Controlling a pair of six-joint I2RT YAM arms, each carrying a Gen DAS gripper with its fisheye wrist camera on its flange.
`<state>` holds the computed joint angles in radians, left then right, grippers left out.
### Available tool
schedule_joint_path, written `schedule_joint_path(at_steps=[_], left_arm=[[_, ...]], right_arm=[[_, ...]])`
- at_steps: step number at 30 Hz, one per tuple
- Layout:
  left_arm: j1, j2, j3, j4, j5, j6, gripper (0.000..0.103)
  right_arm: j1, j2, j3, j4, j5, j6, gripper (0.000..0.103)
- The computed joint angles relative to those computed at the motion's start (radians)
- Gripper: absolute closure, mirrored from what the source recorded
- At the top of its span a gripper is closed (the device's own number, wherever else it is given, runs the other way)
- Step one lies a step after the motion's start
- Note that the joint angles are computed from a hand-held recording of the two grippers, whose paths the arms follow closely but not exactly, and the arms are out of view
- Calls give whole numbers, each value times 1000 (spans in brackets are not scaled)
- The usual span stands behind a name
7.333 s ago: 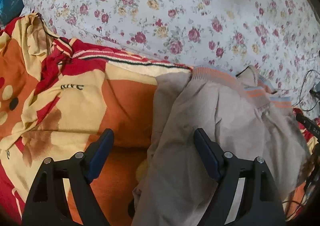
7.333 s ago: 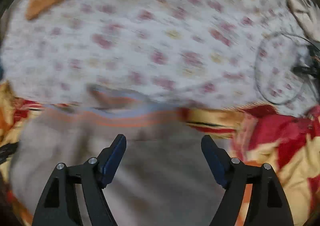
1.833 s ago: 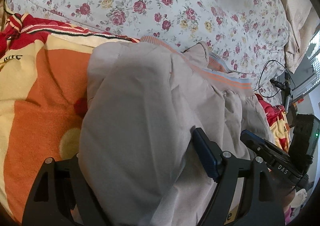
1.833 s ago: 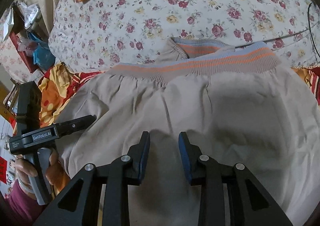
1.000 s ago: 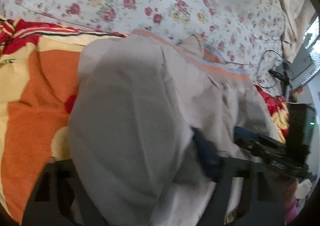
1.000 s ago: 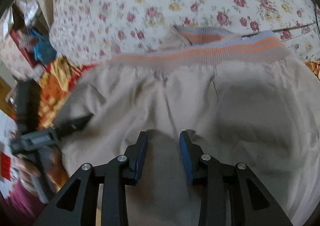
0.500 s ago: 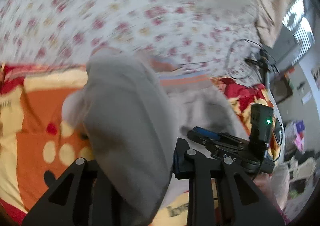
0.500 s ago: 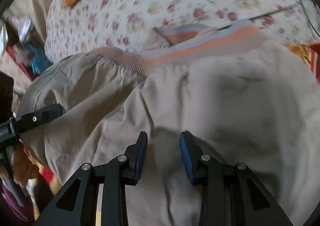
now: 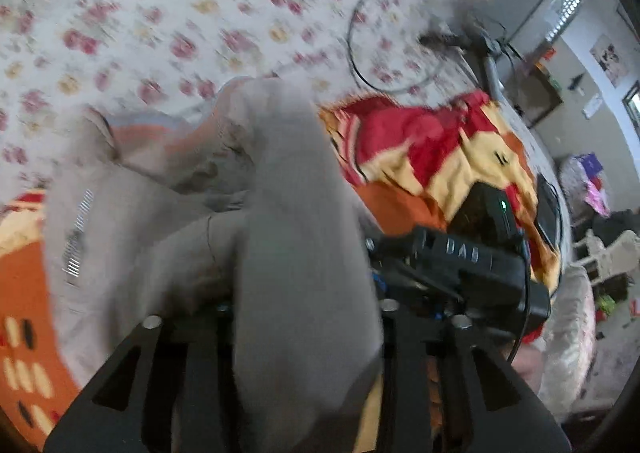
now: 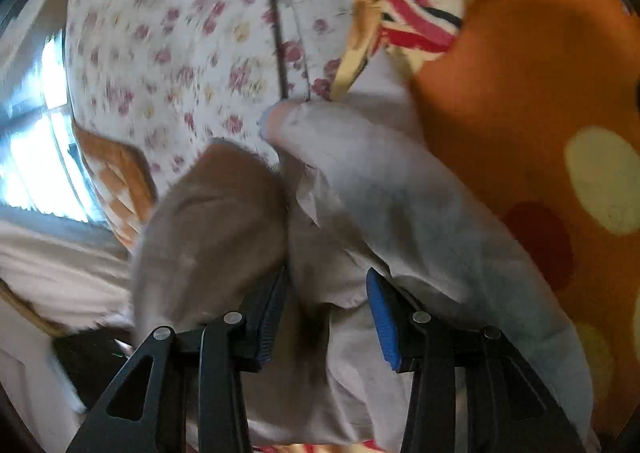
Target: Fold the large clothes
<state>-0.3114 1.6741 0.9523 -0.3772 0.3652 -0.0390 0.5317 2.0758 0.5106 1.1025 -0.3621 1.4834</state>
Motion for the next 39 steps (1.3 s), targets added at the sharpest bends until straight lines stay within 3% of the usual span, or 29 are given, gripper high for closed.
schedule_joint_path(at_steps=[1, 3, 5, 8, 12, 18, 23, 25, 30, 33, 36, 39], left_arm=[[16, -5, -11, -2, 49, 4, 60], [59, -49, -28, -49, 153, 20, 41], [96, -117, -46, -91, 209, 40, 35], [158, -251, -78, -160, 245, 117, 35], [247, -342, -120, -161, 184, 135, 34], [385, -346, -238, -55, 106, 103, 34], [549, -247, -280, -75, 228, 214, 34], [584, -192, -284, -67, 202, 238, 35], [537, -29, -206, 37, 77, 143, 35], [475, 7, -105, 46, 126, 64, 35], [401, 23, -24, 121, 224, -40, 34], [340, 83, 54, 202, 290, -168, 19]], right_arm=[[-2, 10, -3, 26, -3, 18, 61], [-2, 15, -18, 64, 3, 43, 60], [-16, 31, -48, 133, -7, 66, 60], [-21, 79, -58, 241, -4, 120, 57], [-23, 107, -128, 424, 36, 174, 37], [-5, 16, -89, 246, 35, 76, 34], [-7, 3, -90, 221, 21, 48, 34], [-7, 5, -91, 216, 18, 42, 33], [1, -20, -74, 142, 21, 8, 33], [-2, -18, -71, 139, 13, 1, 33], [-4, -18, -64, 128, 9, -3, 32], [-8, -10, -49, 125, 0, -9, 30]])
